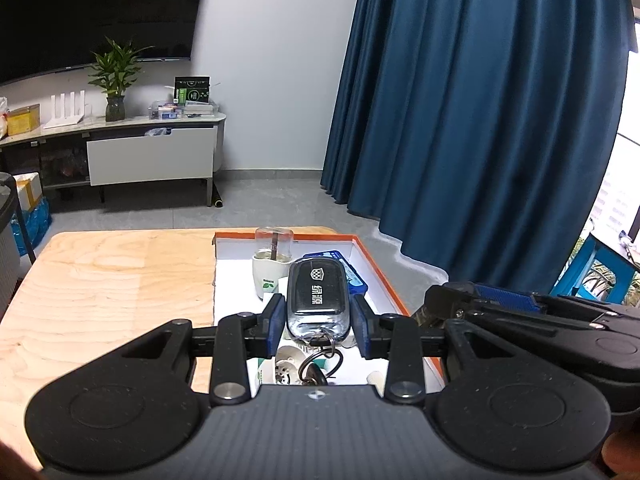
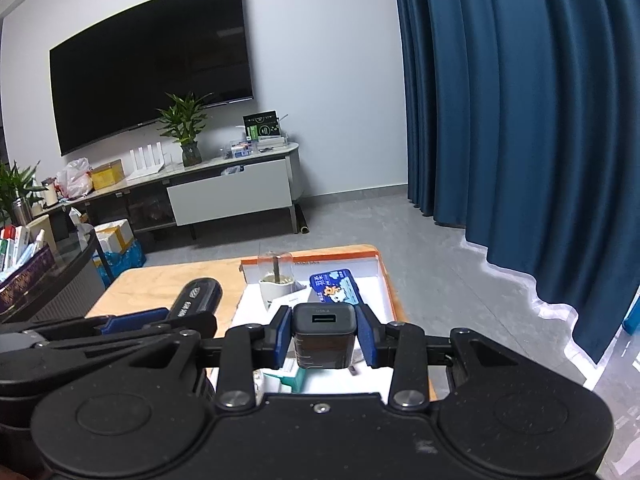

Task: Organize rigid objects
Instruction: 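Carry the key fob and black adapter over the box and lower them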

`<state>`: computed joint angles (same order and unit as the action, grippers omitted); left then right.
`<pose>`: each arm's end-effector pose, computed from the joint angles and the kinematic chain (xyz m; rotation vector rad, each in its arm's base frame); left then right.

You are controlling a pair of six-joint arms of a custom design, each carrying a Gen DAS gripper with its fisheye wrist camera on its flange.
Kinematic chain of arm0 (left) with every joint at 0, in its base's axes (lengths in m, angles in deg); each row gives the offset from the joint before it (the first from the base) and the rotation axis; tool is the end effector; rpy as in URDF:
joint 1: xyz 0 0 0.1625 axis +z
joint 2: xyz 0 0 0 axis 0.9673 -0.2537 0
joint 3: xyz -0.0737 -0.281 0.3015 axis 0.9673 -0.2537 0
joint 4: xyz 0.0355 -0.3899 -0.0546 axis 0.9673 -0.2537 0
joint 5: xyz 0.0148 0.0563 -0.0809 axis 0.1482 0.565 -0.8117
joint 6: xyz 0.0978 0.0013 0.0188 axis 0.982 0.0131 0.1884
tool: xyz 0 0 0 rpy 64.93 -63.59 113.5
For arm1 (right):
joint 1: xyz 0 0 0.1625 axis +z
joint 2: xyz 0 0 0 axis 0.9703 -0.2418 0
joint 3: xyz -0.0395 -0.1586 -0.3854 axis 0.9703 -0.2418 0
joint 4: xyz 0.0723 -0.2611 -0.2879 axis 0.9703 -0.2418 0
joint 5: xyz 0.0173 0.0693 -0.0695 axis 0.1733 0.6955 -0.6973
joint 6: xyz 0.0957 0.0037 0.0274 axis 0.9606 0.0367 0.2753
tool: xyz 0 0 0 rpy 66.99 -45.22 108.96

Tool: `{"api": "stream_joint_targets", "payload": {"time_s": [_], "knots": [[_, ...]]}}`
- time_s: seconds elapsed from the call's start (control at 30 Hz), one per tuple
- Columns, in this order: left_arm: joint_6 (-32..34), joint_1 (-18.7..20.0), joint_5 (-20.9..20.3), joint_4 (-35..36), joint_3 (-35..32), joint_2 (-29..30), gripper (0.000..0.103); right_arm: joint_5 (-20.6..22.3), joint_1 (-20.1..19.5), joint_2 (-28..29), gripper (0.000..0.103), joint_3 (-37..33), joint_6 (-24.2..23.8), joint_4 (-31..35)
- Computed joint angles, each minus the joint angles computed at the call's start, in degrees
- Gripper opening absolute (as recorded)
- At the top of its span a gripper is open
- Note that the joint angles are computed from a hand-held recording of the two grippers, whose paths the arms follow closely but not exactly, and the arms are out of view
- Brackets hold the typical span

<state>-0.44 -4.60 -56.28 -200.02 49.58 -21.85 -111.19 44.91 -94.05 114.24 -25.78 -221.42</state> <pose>-0.0471 -0.6153 0.3370 0.9758 2.4190 -1.0793 0.3644 -0.4832 0.0619 0.4448 -2.1241 1.4136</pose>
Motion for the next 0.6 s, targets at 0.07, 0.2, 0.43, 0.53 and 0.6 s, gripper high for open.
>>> {"api": "stream_joint_targets", "payload": {"time_s": [0.07, 0.2, 0.43, 0.53, 0.6], "knots": [[0.3, -0.1, 0.5, 0.0, 0.0, 0.1, 0.036, 0.3, -0.3, -0.3, 0.043, 0.6, 0.7, 0.2], [0.5, -0.6, 1.7, -0.7, 1.1, -0.5, 0.036, 0.1, -0.4, -0.3, 0.043, 0.4, 0.5, 0.6], [0.6, -0.9, 3.2, -1.4, 1.5, -0.4, 0.036, 0.1, -0.4, -0.3, 0.043, 0.4, 0.5, 0.8], [0.4, -1.0, 3.6, -1.6, 1.7, -0.5, 0.036, 0.1, -0.5, -0.3, 0.043, 0.2, 0.4, 0.9], [0.2, -1.0, 3.6, -1.4, 1.7, -0.6, 0.036, 0.1, -0.7, -0.2, 0.043, 0.0, 0.2, 1.0]]}}
